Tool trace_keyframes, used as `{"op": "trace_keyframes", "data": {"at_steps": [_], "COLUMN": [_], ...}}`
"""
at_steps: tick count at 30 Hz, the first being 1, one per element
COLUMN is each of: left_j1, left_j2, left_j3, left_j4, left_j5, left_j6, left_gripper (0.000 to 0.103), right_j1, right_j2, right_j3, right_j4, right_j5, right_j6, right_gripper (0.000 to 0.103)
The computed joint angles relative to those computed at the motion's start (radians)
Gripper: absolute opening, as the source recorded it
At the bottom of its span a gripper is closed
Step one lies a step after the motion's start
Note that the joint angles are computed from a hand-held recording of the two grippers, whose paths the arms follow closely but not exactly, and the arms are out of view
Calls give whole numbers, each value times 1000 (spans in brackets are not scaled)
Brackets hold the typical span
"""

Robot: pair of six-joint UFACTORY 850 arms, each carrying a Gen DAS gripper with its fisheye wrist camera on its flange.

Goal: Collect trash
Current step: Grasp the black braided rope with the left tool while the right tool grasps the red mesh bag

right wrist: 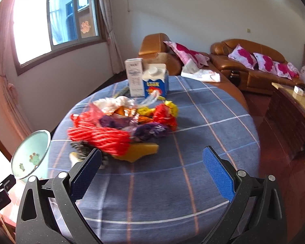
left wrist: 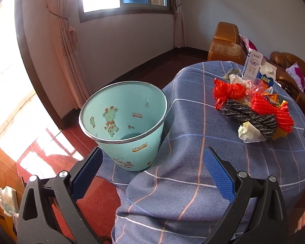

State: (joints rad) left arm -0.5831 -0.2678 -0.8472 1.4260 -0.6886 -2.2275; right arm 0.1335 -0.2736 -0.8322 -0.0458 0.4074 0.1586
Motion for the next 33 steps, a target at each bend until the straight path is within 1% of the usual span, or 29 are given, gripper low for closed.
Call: {"op": "trace_keyframes", "data": {"at_steps": [2,3,6,12,14,15,16,17,18,19,20,22,24,26,28,31,33], "left_j1": [3,2,5,19,21,21,22,23,25,26,28,28,27,29,30,26,24], "left_j2": [-27,-43,-85,-115,-120,-122,-126,-130,-132,-135,-138,-142,-145,-147,-150,-158,-167], "left_j3": [-25,-42,-90,-128,-135,-138,-143,-149,-153,-159,-164,-176,-187,-199,-212,-234,-250], "left_j4": [-3,-11,-40,-75,-70,-64,-62,-61,-62,-63,-59,-48,-33,-18,-8,-1,11], "left_j5": [11,7,0,4,4,3,2,4,8,12,19,29,29,41,56,73,99], "left_j6": [35,60,137,194,195,195,195,198,202,206,207,211,210,204,200,211,218], "left_gripper": [97,97,97,97,97,97,97,97,97,97,97,97,97,97,97,96,96], "right_j1": [-20,-30,-32,-19,-13,-8,-6,-5,-4,-4,-7,-11,-21,-33,-35,-40,-45], "right_j2": [-24,-42,-68,-141,-163,-177,-185,-192,-197,-200,-199,-196,-186,-168,-152,-144,-143], "right_j3": [-22,-41,-80,-182,-209,-225,-234,-240,-245,-247,-244,-240,-232,-219,-211,-207,-204], "right_j4": [-87,-185,-345,-630,-703,-740,-777,-820,-867,-890,-916,-925,-931,-905,-852,-780,-700], "right_j5": [-15,-26,-33,-46,-50,-62,-65,-66,-66,-65,-57,-39,-8,32,41,38,26], "right_j6": [84,173,290,510,559,580,608,642,678,697,719,727,726,703,651,589,528], "right_gripper": [97,96,84,84,82,77,68,64,55,43,37,19,14,13,12,11,11]}}
